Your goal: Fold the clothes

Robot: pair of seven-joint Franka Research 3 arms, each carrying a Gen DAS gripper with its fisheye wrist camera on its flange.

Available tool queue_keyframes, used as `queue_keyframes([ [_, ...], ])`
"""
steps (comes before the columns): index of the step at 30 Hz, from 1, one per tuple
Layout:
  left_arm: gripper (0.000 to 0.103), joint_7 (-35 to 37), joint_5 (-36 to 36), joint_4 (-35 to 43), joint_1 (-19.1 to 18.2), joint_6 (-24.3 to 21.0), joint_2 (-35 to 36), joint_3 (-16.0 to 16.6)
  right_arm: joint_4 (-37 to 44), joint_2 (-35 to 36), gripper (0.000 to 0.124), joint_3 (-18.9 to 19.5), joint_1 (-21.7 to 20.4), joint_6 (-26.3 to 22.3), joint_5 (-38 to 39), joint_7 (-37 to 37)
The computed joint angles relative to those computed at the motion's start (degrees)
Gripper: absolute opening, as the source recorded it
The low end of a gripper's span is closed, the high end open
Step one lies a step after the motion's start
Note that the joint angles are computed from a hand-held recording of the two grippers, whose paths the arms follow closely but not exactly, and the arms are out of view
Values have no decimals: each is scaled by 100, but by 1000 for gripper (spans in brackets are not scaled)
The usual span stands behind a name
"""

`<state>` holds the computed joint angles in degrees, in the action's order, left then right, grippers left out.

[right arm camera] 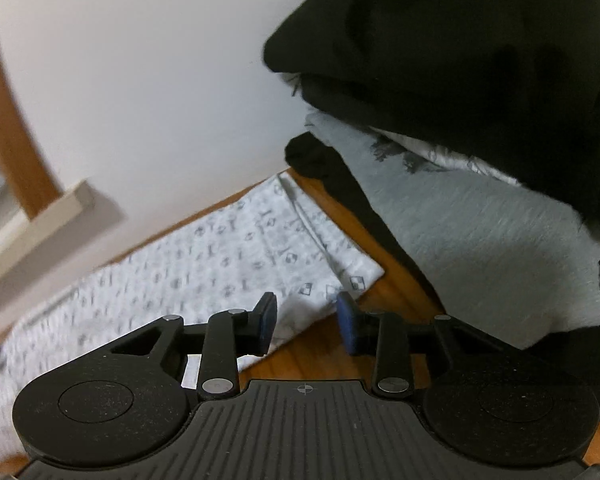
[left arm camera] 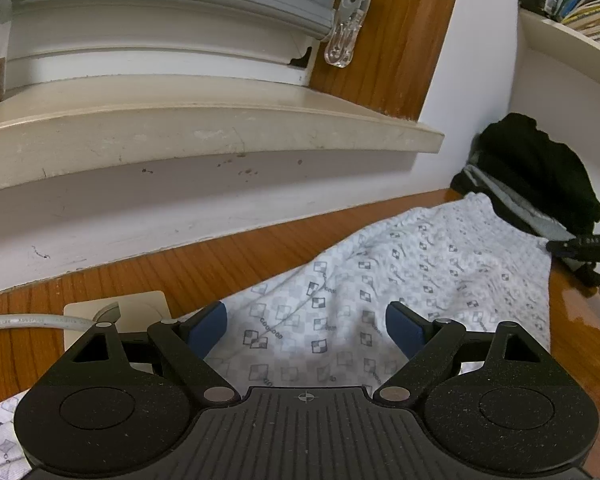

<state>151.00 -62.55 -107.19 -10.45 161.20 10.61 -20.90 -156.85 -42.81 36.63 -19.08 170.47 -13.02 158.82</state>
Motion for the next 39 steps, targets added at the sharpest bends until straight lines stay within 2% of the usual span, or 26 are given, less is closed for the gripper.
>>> queue_keyframes([
  [2,89,-3,-1,-1,4,-10,0,-1,14,13,17,0,-26,66,22,42],
  [3,89,-2,3,-2,5,-15,-1,-1,23,3,14,31,-65,110,24,67],
  [6,89,-24,42,-3,-2,-22,0,3,72,-76,16,234,-261,210,7,119],
  [8,89,-27,51,-3,4,-40,-1,3,142,33,18,261,-289,96,46,99],
  [9,89,-23,47,-3,7,-46,-2,2,179,97,25,281,-322,6,46,117],
  [12,89,-9,23,-6,10,-43,-7,0,312,253,27,340,-470,-88,-129,187],
  [15,89,80,-101,-19,24,-33,-22,-11,463,334,9,455,-718,49,-392,181],
  [21,89,536,-707,-47,22,97,-80,-10,1199,-30,8,841,-1532,333,-995,-292],
  [23,89,630,-849,-42,6,85,-91,19,1397,-214,7,871,-1658,245,-1097,-684],
  [24,89,660,-895,-40,-6,78,-94,37,1434,-357,7,938,-1745,44,-1078,-760],
  [26,89,614,-829,-38,-47,64,-91,80,1241,-378,7,857,-1591,-309,-896,-774],
  [30,89,518,-684,-34,-83,41,-81,114,839,440,12,158,-610,-1064,-513,-954],
  [31,89,493,-647,-33,-86,35,-79,117,738,396,22,193,-636,-1047,-570,-757],
  [33,89,444,-594,-32,-84,28,-72,117,549,312,33,235,-667,-976,-679,-394],
  [37,89,351,-460,-25,-86,43,-52,106,542,61,44,357,-728,-966,-1199,-122],
  [39,89,301,-375,-20,-83,44,-41,96,636,79,45,407,-747,-841,-1500,-89],
])
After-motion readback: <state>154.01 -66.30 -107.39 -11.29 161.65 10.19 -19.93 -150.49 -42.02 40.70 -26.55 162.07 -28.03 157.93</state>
